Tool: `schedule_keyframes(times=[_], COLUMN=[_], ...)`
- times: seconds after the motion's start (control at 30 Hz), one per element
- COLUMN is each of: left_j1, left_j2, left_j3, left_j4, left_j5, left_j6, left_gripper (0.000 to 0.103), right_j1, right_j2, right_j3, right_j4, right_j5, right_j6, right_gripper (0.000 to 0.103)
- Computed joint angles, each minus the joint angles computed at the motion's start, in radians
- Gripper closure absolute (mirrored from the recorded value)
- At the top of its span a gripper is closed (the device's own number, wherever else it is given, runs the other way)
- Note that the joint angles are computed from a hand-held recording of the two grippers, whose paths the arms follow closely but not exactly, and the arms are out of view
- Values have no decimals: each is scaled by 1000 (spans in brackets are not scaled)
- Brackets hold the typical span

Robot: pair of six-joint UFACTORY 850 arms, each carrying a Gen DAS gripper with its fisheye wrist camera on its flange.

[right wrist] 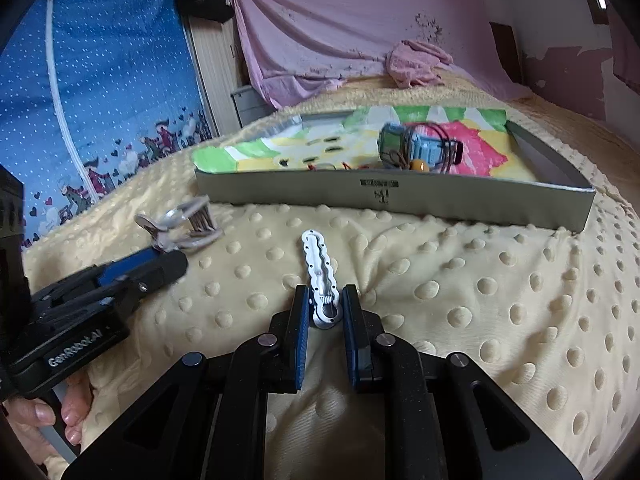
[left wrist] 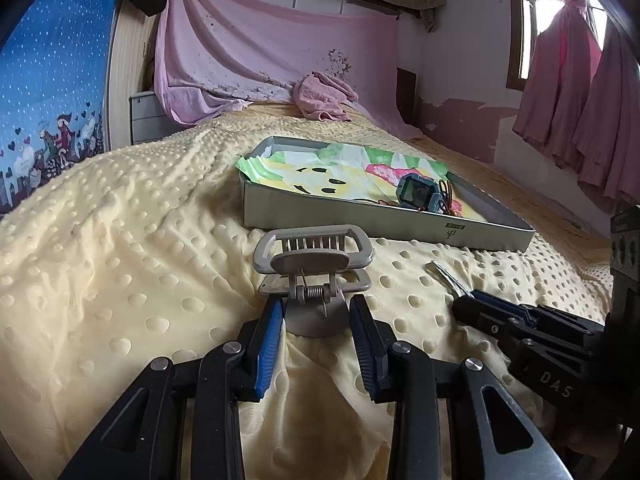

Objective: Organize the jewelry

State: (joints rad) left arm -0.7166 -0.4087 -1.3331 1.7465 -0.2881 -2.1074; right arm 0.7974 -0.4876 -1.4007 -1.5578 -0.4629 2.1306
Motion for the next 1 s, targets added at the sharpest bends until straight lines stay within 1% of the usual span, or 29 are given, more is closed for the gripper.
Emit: schedule_keyframes(times=[0.1, 0.2, 0.3, 0.4, 0.5, 0.57, 0.83, 1.0], left_j1=[3, 4, 5, 5, 5, 5, 11, 9], left_j2=[3, 8, 10, 10, 12, 12, 20, 34], left_j3=[7, 14, 18, 19, 21, 21, 31, 52], left_j4=[49, 93, 127, 135, 142, 142, 239, 353], left_j5=[12, 18, 23, 21, 21, 20, 36, 17], left_j6=[-55, -100, -136, -144, -151, -152, -258, -376], left_gripper=[71, 71, 71, 71, 71, 71, 71, 71], right_j1=[11, 13, 12, 13, 20, 24, 21, 20], right_j2=[10, 9, 15, 19, 35, 41, 44, 42], right_j3=[20, 18, 26, 35, 61, 74, 78, 76], right_j4=[-97, -104, -135, -159, -253, -285, -299, -300], right_j5=[-25, -23, -19, -22, -54, -77, -73, -73], right_j6=[80, 74, 105, 133, 227, 260, 279, 282], right_gripper=[89, 89, 89, 89, 89, 89, 89, 89])
